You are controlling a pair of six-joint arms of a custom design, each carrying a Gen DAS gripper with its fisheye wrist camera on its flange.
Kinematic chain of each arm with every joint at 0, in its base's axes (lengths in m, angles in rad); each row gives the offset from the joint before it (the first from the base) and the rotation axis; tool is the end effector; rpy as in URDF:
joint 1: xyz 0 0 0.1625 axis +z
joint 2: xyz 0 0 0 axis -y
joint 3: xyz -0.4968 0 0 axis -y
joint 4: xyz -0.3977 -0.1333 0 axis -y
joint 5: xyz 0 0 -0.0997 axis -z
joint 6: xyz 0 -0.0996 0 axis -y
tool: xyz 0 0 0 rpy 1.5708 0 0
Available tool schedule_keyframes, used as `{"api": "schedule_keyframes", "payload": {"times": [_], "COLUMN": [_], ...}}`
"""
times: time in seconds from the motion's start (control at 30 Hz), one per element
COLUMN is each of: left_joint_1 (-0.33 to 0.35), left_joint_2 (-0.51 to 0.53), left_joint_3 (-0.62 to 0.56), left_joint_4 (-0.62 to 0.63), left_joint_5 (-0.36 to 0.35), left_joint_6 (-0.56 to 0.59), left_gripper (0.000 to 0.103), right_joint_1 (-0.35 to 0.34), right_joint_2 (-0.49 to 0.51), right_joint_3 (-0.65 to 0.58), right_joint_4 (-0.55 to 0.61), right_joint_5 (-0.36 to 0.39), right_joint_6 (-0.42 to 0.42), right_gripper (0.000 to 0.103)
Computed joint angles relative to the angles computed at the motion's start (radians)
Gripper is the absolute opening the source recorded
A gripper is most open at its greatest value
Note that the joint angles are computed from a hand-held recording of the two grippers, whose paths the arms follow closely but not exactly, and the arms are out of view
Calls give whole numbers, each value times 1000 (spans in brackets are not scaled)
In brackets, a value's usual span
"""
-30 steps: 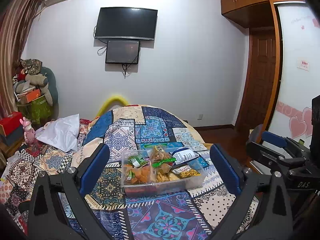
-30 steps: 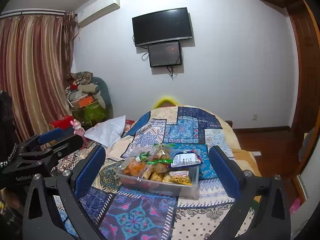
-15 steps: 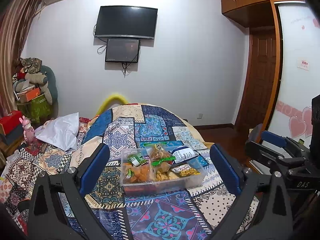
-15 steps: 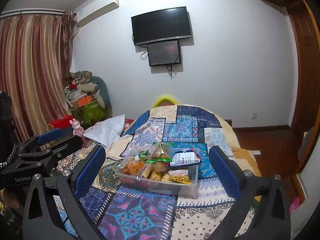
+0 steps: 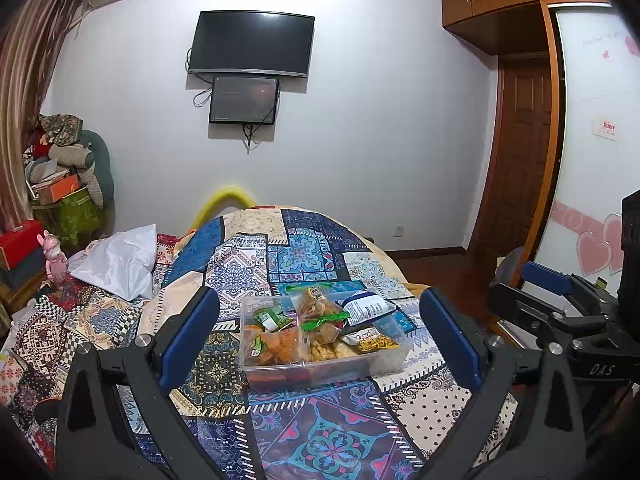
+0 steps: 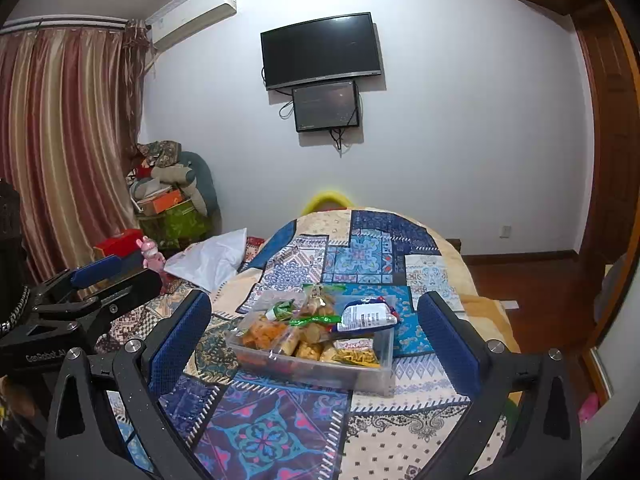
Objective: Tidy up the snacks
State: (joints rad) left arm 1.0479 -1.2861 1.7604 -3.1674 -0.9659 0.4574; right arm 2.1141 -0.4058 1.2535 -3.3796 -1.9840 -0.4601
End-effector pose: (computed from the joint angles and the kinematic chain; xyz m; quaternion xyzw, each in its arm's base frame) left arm -0.1403 -0.6237 0.5120 0.2406 0.7877 -0.5160 0.2354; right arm 0.5201 -0.6806 0.0899 0.3342 -0.8065 0.4596 0.1629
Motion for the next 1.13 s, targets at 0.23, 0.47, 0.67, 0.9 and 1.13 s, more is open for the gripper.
{"api": "schedule_keyframes", "payload": {"times": [0.23,0.47,0.67,0.9,1.13], "left_joint_1": [-2,-3,2,1,7], "left_joint_2": [2,3,-1,-1,-3], "left_joint_3": [6,7,-1,0,-6], "left_joint_4": [-15,-18,21,11,37], "left_joint_5": [-4,0,-9,3,-11], "left_joint_6": [19,13,-14,-15,-25], "left_gripper": [103,103,103,103,103], "right_joint_1": [0,-1,-2,-3,-3], "right_joint_2": [0,0,1,1,1], "right_joint_3": [0,2,1,3,5], "right_joint_4": [0,0,0,-2,-2], "right_joint_5": [-2,-7,-8,-9,-11], "right_joint_6": [-1,0,0,-2,4], "right_gripper": [103,103,103,103,103]}}
